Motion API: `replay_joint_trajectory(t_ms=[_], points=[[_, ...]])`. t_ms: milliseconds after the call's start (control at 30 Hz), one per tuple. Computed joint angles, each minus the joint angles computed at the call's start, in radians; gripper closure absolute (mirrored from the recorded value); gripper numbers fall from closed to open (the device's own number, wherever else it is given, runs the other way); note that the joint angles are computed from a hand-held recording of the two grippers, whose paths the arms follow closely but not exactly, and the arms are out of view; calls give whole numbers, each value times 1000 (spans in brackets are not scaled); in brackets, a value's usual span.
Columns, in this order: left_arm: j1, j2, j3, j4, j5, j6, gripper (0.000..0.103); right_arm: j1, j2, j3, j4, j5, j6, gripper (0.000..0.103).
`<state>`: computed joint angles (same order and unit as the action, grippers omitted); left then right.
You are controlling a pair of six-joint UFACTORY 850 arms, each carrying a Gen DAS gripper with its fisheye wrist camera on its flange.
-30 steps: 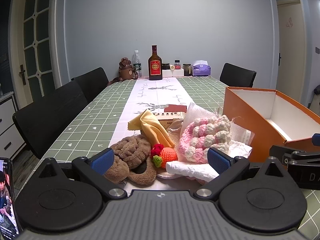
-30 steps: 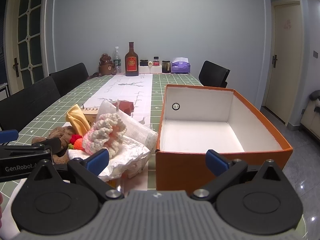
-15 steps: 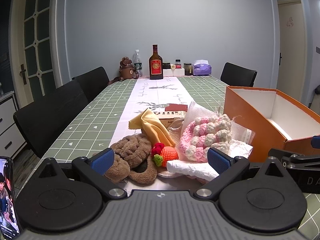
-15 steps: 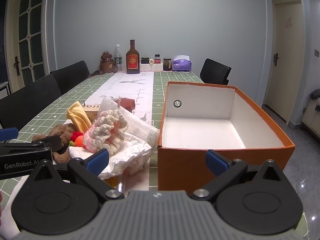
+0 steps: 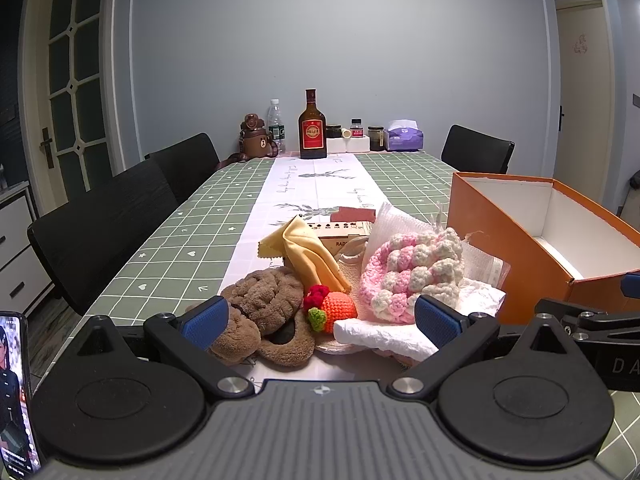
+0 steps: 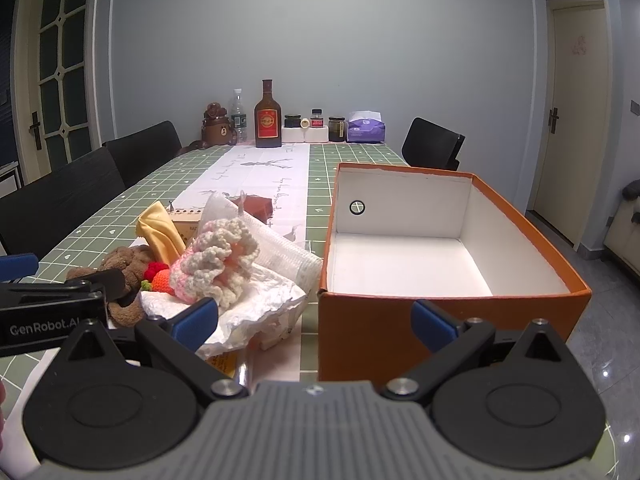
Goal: Organize soft objects
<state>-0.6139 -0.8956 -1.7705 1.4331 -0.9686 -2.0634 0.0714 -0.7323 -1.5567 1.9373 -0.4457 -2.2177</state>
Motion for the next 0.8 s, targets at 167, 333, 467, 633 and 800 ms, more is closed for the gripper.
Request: replay_joint_trajectory(t_ms=[167, 333, 467, 633, 800], points=[[-1, 6, 12, 2, 5, -18, 0, 0, 4, 10, 14, -13, -26, 2], [-4, 10, 19, -3, -2, -16, 0, -3, 5, 19, 5, -49, -59, 3], [-2, 20, 35, -3, 14, -23, 0, -6, 8, 26, -5, -82, -70, 3], [5, 57, 95, 44, 83, -116, 0, -3, 14, 33, -10, -99, -101, 3], [11, 77, 132, 82, 107, -156, 0, 5, 19, 45, 60, -114, -217, 3]])
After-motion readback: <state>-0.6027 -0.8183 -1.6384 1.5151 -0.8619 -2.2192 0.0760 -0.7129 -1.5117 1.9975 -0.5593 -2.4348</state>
